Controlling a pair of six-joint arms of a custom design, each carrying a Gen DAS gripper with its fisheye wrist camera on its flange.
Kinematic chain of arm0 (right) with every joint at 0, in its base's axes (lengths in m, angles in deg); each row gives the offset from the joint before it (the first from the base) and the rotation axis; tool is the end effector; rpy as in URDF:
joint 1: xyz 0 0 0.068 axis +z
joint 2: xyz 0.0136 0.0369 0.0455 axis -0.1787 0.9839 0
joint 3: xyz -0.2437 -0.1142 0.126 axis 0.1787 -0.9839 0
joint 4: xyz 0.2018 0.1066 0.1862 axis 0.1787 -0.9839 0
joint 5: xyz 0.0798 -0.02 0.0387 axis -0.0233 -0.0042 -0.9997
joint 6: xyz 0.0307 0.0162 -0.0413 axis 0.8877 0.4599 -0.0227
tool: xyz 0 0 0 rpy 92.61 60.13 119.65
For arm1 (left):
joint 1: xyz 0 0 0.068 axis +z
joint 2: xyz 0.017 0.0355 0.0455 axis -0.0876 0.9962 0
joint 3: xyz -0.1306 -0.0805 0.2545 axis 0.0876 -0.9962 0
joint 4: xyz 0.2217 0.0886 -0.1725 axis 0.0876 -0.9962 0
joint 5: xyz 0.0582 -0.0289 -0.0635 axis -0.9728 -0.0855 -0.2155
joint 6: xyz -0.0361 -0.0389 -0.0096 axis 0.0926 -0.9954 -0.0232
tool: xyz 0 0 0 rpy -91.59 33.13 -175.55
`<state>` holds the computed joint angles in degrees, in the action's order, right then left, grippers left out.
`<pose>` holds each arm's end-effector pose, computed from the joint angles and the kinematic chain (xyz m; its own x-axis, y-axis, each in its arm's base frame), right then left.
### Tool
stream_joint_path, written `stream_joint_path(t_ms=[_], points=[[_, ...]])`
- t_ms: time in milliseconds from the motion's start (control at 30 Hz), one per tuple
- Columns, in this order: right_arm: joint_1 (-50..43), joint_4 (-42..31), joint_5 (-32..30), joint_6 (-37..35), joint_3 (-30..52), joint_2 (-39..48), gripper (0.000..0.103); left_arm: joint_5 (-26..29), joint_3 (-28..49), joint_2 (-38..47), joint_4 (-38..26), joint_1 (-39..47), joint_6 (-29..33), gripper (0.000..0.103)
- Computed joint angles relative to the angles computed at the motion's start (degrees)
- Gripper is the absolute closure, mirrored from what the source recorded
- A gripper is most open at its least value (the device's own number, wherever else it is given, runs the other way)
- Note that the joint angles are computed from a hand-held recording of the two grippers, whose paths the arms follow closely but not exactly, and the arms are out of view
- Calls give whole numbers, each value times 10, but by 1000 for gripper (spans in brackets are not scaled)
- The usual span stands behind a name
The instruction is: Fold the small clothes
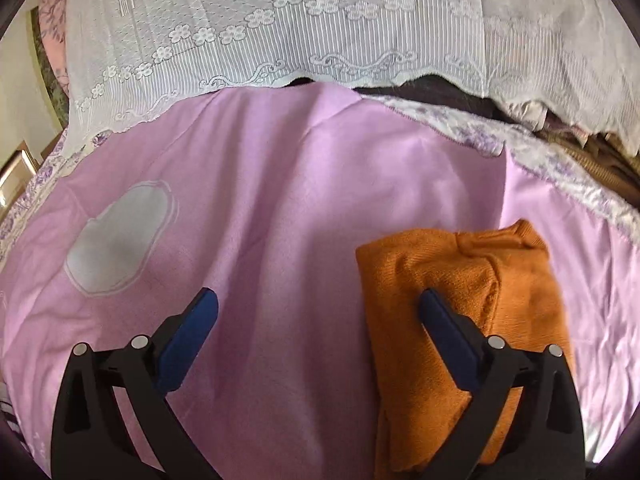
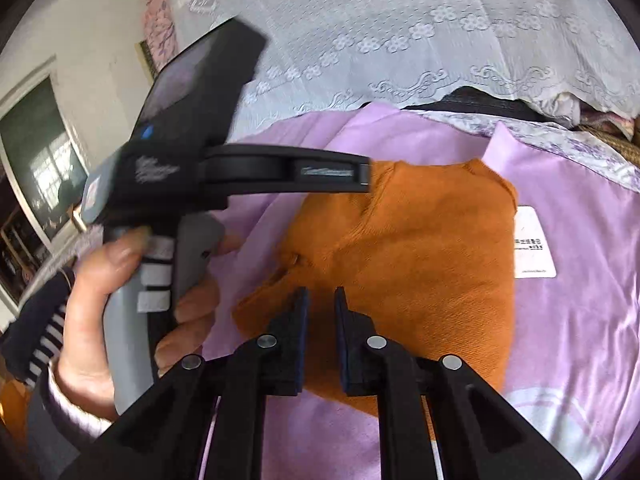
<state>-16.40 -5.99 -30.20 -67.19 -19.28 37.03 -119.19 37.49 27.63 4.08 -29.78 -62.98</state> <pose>0.2089 0.0039 0.2050 -0.5503 -0.3587 -0.7540 -0.7448 0.6191 0.2491 0.2962 -0.1165 0.1781 -0.7064 -0.3123 -0.6352 -0.4324 0.9009 0.0379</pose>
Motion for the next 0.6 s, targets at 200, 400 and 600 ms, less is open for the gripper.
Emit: stream_joint_path(t_ms=[200,400,600], points=[[55,68,73,12,-43,-2,92,147,-73,0,119,80,-4,4],[26,40,33,-10,-23,26,92,166,-98,-29,137,86,-23,4],[-83,-89,-87,-53,90,109,59,121,-102,-132,86,73,-55,5]])
